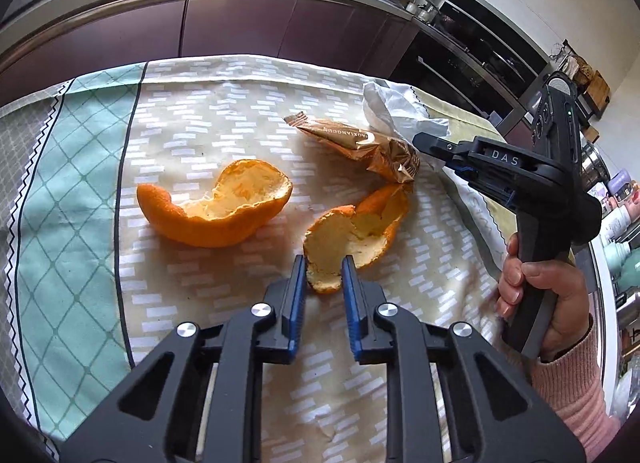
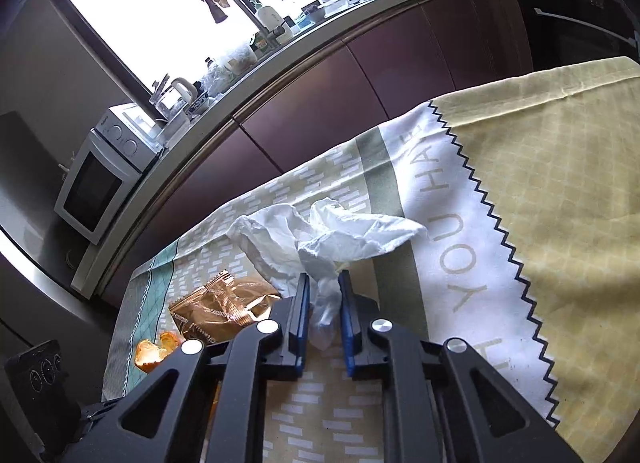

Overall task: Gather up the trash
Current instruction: 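Grasp a small orange peel with the left tool, then grasp the white tissue with the right tool while the left tool holds the peel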

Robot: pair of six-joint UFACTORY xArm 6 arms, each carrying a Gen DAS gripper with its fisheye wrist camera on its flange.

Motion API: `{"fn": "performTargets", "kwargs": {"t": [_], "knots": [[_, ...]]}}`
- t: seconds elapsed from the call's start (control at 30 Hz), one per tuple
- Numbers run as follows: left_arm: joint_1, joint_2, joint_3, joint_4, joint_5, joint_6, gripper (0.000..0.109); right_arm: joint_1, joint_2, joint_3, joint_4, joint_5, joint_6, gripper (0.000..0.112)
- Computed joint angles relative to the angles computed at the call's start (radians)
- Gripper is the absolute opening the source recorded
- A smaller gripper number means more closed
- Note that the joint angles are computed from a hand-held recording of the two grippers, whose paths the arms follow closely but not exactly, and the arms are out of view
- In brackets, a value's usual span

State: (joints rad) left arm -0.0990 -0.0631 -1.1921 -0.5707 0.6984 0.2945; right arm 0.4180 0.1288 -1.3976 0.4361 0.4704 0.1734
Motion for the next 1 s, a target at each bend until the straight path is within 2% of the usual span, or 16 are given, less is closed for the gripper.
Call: {"fn": "performTargets", "kwargs": {"t": [0.33, 0.43, 0.57, 0.7, 0.87, 1.0], "knots": [[0.005, -0.112, 0.084, -0.055, -0.028, 0.061, 0.009, 0.007, -0.112, 0.111, 0.109, -0.098, -0.077, 0.006], [0.011, -0.169, 0.123, -0.064, -0.030, 0.082, 0.004, 0.023, -0.162, 0.152, 0.136, -0.128, -0.101, 0.006], [0.027, -0.248, 0.180, -0.080, -0.032, 0.110, 0.004, 0.059, -0.221, 0.199, 0.141, -0.148, -0.126, 0.006], [0.059, -0.321, 0.239, -0.101, -0.015, 0.146, 0.004, 0.104, -0.268, 0.238, 0.124, -0.159, -0.136, 0.006], [0.127, -0.399, 0.300, -0.147, 0.036, 0.208, 0.004, 0.159, -0.312, 0.276, 0.169, -0.166, -0.176, 0.006], [0.176, -0.442, 0.336, -0.161, 0.071, 0.245, 0.004, 0.200, -0.332, 0.302, 0.127, -0.165, -0.150, 0.006]]}}
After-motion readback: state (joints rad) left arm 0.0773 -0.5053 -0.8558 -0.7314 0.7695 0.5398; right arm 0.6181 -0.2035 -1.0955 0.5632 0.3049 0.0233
